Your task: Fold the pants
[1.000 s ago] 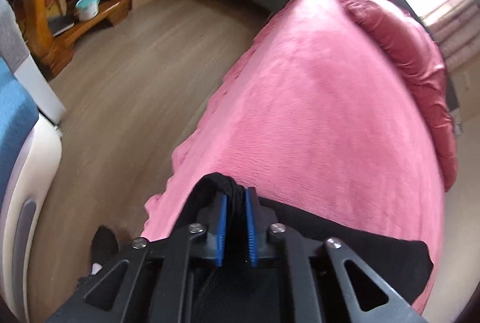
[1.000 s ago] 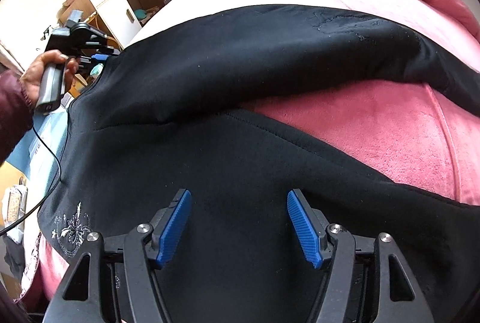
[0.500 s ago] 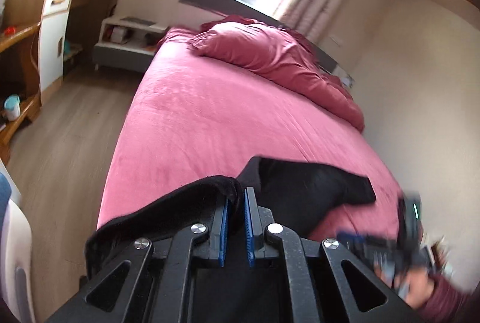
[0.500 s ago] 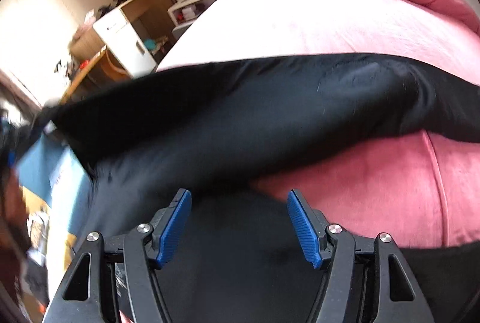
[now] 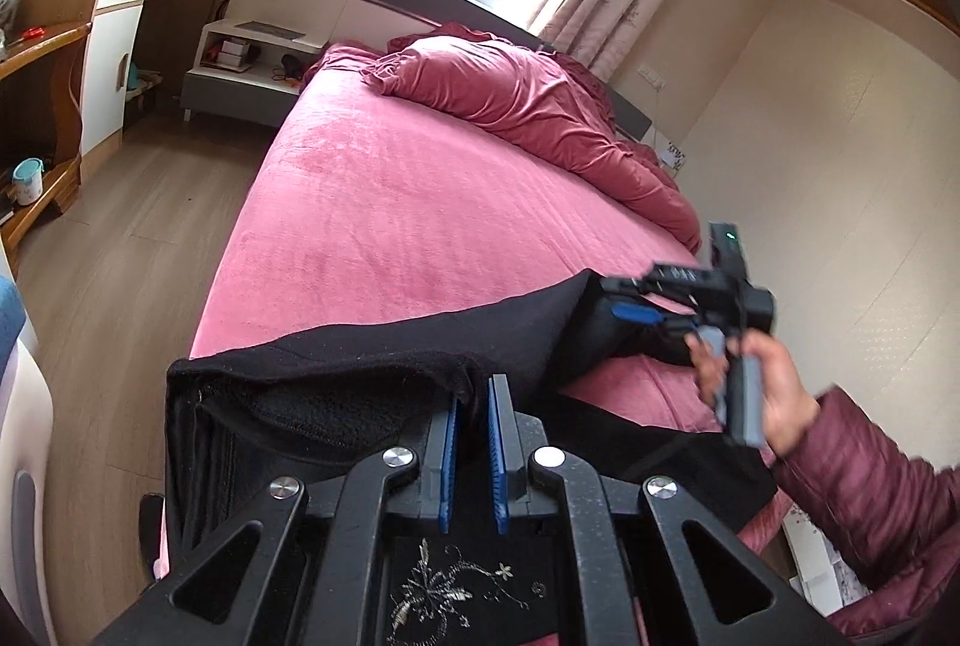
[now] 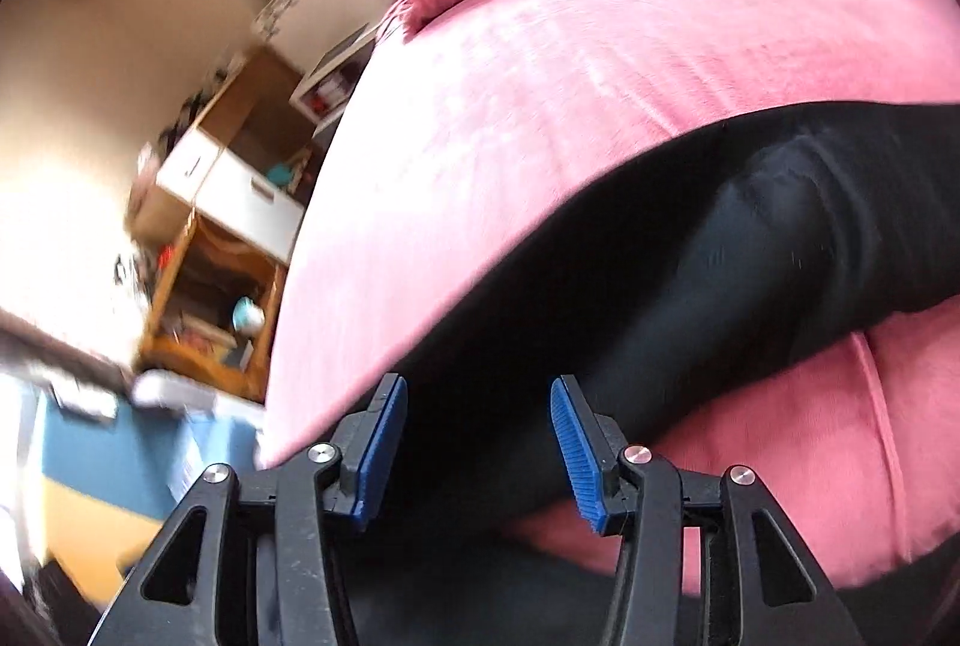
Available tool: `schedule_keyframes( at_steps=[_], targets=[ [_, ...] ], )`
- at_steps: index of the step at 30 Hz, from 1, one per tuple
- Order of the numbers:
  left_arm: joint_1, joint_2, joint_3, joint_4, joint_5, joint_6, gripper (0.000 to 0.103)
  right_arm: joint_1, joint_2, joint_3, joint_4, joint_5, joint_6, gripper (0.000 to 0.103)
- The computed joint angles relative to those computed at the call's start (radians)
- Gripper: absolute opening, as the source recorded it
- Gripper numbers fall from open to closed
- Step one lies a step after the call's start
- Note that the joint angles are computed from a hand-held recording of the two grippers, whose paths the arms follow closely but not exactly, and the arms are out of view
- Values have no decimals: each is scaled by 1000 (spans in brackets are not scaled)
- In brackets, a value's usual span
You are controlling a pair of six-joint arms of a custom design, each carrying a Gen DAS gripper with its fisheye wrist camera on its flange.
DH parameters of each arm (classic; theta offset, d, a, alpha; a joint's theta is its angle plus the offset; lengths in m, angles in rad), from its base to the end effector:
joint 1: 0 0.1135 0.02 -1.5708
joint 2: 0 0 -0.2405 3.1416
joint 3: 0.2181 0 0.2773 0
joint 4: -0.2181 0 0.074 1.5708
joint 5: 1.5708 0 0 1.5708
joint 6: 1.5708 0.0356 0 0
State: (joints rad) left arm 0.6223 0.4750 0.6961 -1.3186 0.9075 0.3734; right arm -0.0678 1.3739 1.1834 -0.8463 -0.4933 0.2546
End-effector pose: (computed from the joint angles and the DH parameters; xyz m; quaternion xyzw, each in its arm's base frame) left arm 0.0983 0.0360 0.2560 -0.0065 0.8798 -0.2738 0.3886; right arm 0.3042 -0.0038 0.2663 0.0866 0.9336 0.2583 0.2328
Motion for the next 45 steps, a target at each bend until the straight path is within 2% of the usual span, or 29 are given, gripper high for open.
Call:
schedule_keyframes(
  at_steps=[3, 7, 8, 9, 10, 11, 15, 17, 20, 21, 24, 25, 28, 30, 33, 36, 40, 45],
  targets=[
    [61, 22, 16, -75, 38, 100, 9, -28, 128, 100, 25, -14, 63, 51],
    [107, 46, 44, -159, 64, 217, 9, -41, 286, 236, -6, 34, 112, 52],
    [131, 64, 54, -190, 71, 263, 9, -45, 315, 259, -19, 58, 115, 47],
    [139, 76, 58, -196, 72, 275, 9, -48, 340, 277, -23, 78, 117, 30],
    [147, 102, 64, -193, 73, 276, 9, -57, 359, 288, -27, 101, 111, 20],
    [149, 142, 72, -164, 71, 247, 9, -61, 367, 296, -33, 119, 110, 13],
    [54, 337, 140, 101, -10, -20, 9, -87, 346, 289, -18, 79, 61, 11],
    [-4, 522, 256, 222, -70, -136, 9, -103, 322, 285, -15, 48, 51, 11],
    [-47, 797, 479, 275, -130, -249, 9, -133, 256, 272, -26, -18, 38, 11],
    [-67, 910, 593, 263, -148, -272, 9, -138, 233, 264, -26, -41, 34, 11],
    [-122, 1066, 782, 233, -258, -299, 9, -151, 126, 193, -15, -104, 11, 11],
    [-139, 1080, 805, 232, -287, -300, 9, -154, 99, 171, -12, -111, 3, 11],
    [-174, 1090, 831, 231, -327, -298, 9, -171, 2, 97, -20, -148, -22, 11],
    [-177, 1054, 788, 253, -325, -290, 9, -193, -46, 54, -24, -181, -34, 11],
    [-136, 963, 684, 267, -285, -241, 9, -219, -115, -1, -55, -211, -76, 11],
    [-36, 855, 559, 251, -199, -170, 9, -251, -198, -70, -106, -244, -134, 11],
    [109, 711, 409, 168, -108, -20, 9, -293, -328, -158, -214, -256, -244, 11],
    [346, 596, 246, -40, -47, 288, 9, -347, -484, -270, -366, -258, -365, 9]
  ],
)
